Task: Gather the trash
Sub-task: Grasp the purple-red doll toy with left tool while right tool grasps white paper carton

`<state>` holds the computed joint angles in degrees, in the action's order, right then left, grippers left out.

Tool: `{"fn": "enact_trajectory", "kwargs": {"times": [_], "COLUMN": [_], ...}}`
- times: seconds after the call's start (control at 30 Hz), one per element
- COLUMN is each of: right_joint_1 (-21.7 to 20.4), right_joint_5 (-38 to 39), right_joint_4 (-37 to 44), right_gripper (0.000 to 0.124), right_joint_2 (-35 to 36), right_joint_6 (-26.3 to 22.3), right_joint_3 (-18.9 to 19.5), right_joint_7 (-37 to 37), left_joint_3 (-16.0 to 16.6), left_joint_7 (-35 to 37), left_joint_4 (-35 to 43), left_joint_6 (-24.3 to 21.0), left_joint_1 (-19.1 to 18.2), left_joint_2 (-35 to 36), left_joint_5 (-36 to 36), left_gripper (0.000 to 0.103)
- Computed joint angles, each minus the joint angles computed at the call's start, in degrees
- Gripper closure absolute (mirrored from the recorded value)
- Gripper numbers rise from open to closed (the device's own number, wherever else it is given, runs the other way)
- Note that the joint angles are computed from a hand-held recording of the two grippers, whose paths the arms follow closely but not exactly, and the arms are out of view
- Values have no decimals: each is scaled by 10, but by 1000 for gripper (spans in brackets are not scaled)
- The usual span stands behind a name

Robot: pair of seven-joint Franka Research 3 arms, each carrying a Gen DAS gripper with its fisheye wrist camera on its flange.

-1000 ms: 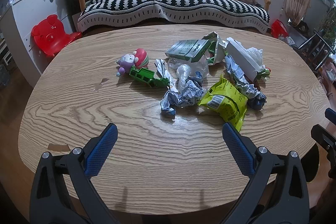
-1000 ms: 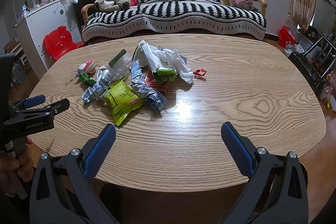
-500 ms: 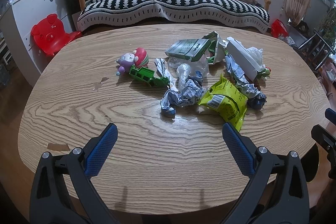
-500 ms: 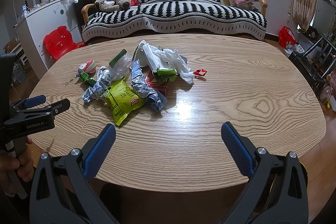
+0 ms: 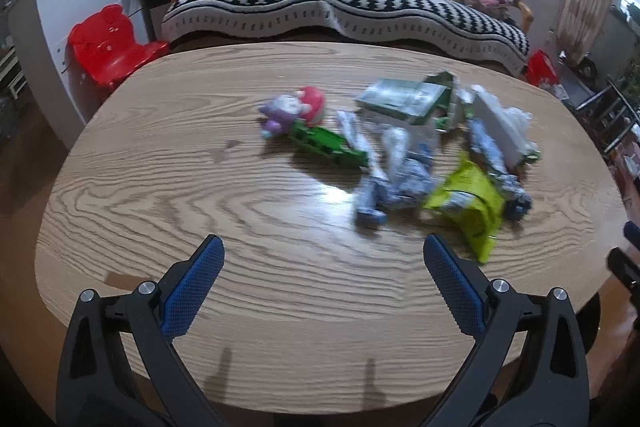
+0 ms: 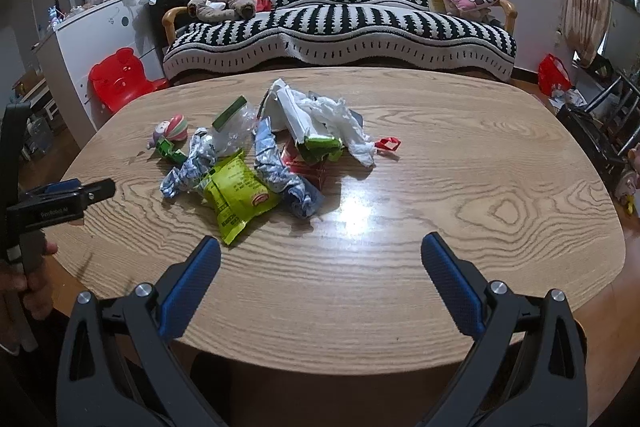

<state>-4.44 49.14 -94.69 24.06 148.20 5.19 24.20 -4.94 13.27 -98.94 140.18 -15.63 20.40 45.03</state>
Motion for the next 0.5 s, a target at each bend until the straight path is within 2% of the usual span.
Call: {"fn": "enact_trajectory", "kwargs": {"times": [0.1,0.2,0.33,0.5], "right_joint_1": [6,11,22,46], "right_joint_5": [-15,-37,-76,-152], "right_joint_4": [38,93,173,317], "right_gripper": [27,27,28,34], "right_joint_2": [28,65,121,226], "right_joint_6": [1,-9,-22,-40], "right_joint_3": [-2,1,6,3], "right_joint_7": [14,47,94,171], "left_joint_3": [3,4,10,23], "left_joint_7": [29,64,116,184], "left_joint_4": [6,24,94,209], "left_joint_6": [-18,-13,-8,-8], "left_joint_1": [9,25,46,55], "left_joint_2": [2,16,69,154], "left_joint_5": [-6,-22,-63,-101], "left_gripper": [6,6,6,6]}}
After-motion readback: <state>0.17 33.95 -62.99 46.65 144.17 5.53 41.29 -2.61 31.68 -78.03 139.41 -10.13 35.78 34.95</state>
